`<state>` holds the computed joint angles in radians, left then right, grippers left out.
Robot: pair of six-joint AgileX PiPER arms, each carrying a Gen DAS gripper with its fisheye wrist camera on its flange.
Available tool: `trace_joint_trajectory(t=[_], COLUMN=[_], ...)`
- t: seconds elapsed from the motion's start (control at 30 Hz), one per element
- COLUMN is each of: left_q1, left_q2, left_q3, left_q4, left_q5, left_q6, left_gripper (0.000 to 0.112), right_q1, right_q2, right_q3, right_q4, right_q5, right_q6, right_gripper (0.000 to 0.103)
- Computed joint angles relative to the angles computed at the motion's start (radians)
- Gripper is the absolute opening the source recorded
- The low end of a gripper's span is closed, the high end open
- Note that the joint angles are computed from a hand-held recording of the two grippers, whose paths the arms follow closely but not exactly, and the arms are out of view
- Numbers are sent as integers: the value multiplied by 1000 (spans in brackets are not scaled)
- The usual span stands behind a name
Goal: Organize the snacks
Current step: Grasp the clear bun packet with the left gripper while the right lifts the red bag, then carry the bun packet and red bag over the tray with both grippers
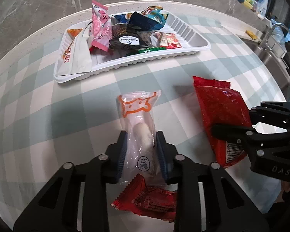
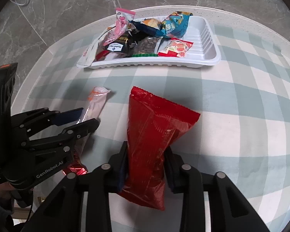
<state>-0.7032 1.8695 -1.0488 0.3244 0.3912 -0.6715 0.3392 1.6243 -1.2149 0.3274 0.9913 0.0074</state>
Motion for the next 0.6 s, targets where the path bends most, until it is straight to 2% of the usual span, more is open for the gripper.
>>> trace_joint_trajectory(t=[0.27,0.6], left_q1=[44,105], left_q2=[-20,-75], left_q3=[23,2], left_q4=[-286,-675], left_q5=[-79,-79], left_q6=[277,654], left_gripper=[23,23], right_q1=[-96,-189], right_q2=[-17,-37], right_q3=[19,-8], right_q4=[106,175], right_q5=[8,48], right_q6=[-62,-94], right_gripper=[32,32])
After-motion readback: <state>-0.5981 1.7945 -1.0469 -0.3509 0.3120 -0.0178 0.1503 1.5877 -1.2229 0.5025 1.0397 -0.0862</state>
